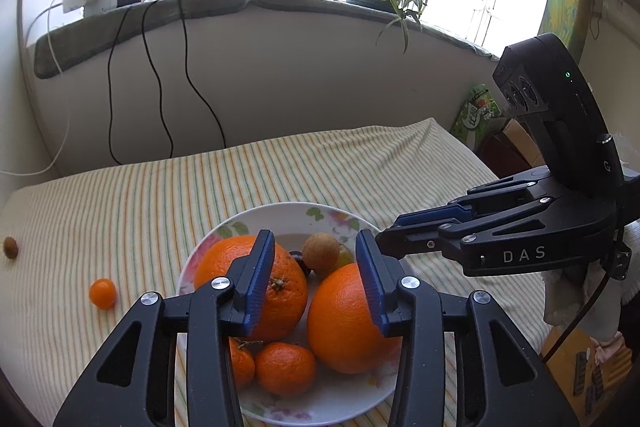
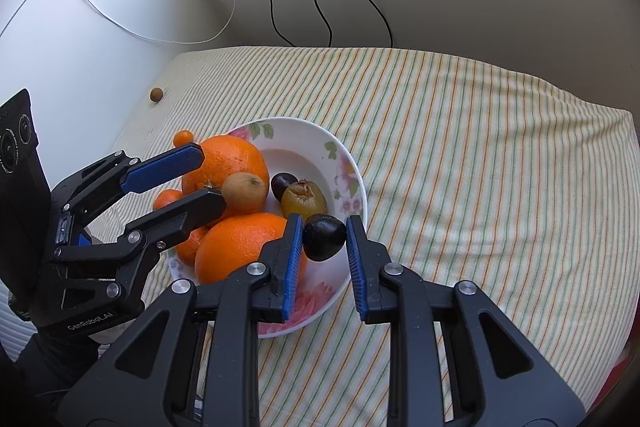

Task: Organize fruits
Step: 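Carry the kiwi and plum into the plate and open both tools, then move the left tool to the second kiwi and the right tool to the kumquat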

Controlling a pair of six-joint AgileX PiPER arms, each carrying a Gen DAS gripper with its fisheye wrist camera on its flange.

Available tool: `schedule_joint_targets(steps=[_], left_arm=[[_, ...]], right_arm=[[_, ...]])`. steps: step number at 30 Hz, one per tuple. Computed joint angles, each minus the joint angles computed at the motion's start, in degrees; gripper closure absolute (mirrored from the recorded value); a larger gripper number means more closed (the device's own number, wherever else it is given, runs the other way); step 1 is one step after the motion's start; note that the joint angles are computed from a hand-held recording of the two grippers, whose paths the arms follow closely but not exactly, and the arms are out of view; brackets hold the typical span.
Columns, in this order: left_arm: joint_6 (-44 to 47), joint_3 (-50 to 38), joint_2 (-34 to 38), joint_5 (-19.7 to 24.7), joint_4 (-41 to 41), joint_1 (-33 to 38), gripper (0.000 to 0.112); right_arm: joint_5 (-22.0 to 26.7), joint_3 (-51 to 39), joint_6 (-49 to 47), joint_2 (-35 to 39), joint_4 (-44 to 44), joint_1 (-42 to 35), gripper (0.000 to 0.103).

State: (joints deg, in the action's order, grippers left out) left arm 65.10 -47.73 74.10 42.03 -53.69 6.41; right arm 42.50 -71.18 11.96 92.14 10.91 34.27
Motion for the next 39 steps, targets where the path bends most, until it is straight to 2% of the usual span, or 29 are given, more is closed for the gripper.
schedule_joint_targets(steps=[1,3,6,9,12,14,19,33,39], left_arm=[[0.0,0.1,-0.1,-0.2,0.1,0.1,0.068],[0.1,0.2,-0.2,-0.2,-0.2,0.4,0.065],[0.6,0.2,-0.2,0.2,-0.5,1.3,0.065],[1.0,0.3,-0.5,0.0,-0.8,1.9,0.058],[1.4,0.6,-1.0,0.0,-0.9,2.3,0.055],[1.6,0.8,-1.3,0.0,-1.1,2.3,0.049],[1.4,0.9,-1.9,-0.2,-0.6,2.1,0.047],[3.9,1.2,-3.0,2.0,-2.2,6.2,0.047],[7.1,0.9,-2.5,4.9,-4.2,11.3,0.047]], right_arm=[[-0.1,0.0,0.2,-0.1,-0.2,0.0,0.071],[-0.7,0.4,1.3,-0.5,-1.4,0.3,0.042],[-1.0,0.7,1.5,-0.9,-1.8,0.2,0.038],[-1.2,0.8,1.6,-1.1,-1.8,0.1,0.030],[-1.4,1.1,2.0,-1.3,-2.1,0.2,0.028],[-1.4,1.0,2.5,-1.4,-2.6,0.5,0.026],[-1.0,0.2,3.7,-1.2,-4.1,1.2,0.025],[0.6,-3.1,8.7,-0.1,-9.7,4.6,0.024],[-0.8,-3.9,11.8,-0.1,-13.7,6.9,0.025]])
